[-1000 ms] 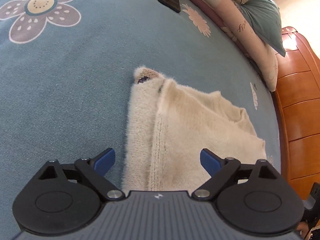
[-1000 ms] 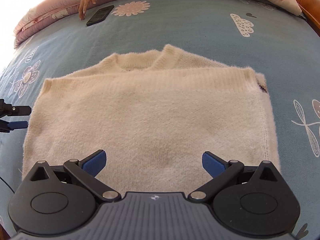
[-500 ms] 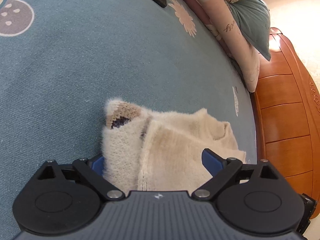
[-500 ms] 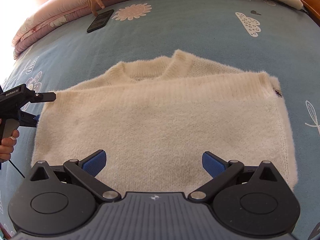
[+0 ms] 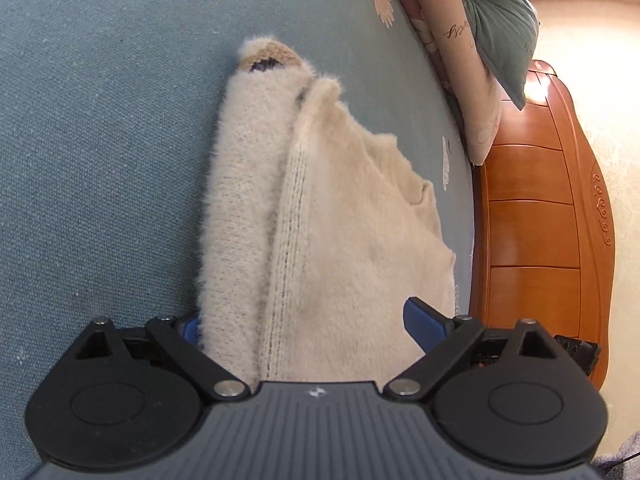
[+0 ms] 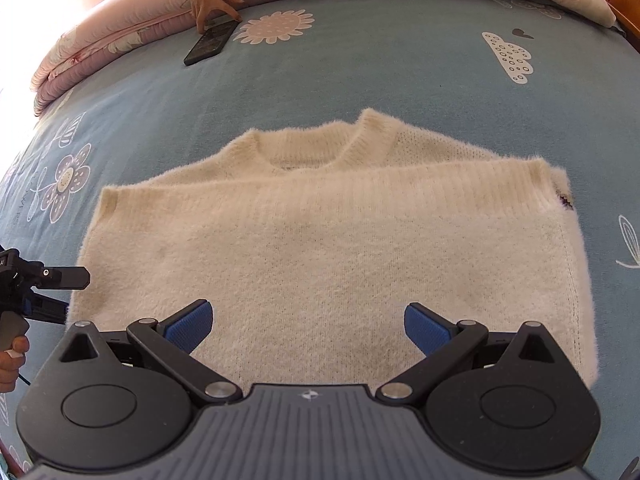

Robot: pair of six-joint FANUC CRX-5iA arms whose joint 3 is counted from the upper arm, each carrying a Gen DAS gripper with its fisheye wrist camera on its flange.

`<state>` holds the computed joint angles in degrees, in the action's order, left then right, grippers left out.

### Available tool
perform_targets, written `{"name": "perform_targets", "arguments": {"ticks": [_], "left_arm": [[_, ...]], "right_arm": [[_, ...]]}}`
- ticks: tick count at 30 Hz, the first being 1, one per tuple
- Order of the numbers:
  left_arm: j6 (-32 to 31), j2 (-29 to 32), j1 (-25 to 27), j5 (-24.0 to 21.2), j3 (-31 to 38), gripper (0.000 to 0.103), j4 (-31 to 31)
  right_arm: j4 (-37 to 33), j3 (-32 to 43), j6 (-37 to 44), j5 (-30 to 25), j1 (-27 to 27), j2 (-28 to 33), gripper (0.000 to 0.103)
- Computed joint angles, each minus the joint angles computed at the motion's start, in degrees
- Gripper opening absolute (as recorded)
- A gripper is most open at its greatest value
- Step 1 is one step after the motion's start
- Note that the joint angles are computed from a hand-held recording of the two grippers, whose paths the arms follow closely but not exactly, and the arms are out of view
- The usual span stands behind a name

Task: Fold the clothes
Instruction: 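Lower the left gripper onto the sweater edge and close on it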

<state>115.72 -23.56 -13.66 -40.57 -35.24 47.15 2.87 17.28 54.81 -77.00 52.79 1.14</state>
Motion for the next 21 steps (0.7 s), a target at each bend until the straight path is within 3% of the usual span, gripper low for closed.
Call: {"name": "perform_targets", "arguments": {"ticks": [5,9,13,17,21], "left_arm": [[-7.77,4.72,1.24,1.05,2.11,0.094,3.93],[-11.07,3.99,-0.38,2.16,0.28,0.095,7.66],[-12.66,0.51,-3.10,4.31,-3.99,0.095,11.07],[-11.88,3.37,-1.40,2.72,-2.50,0.095,12.89],[-16.44,4.97,-2.19,3.52,-1.78,0.095,14.70]], "right_arm": [[-0.69,0.11,-0.15,0.12,0.09,0.32,0.103],[-1.34,0.97,0.54,0.01,0.62,0.60,0.103],[-2.27,1.04,1.50,0.97,0.35,0.14,0.103],[-3.90,0.47,0.24,1.14,-0.56,0.09,0.103],[-4.75,0.00,-0.54,0.85,-0.39,-0.12,0.103]]}}
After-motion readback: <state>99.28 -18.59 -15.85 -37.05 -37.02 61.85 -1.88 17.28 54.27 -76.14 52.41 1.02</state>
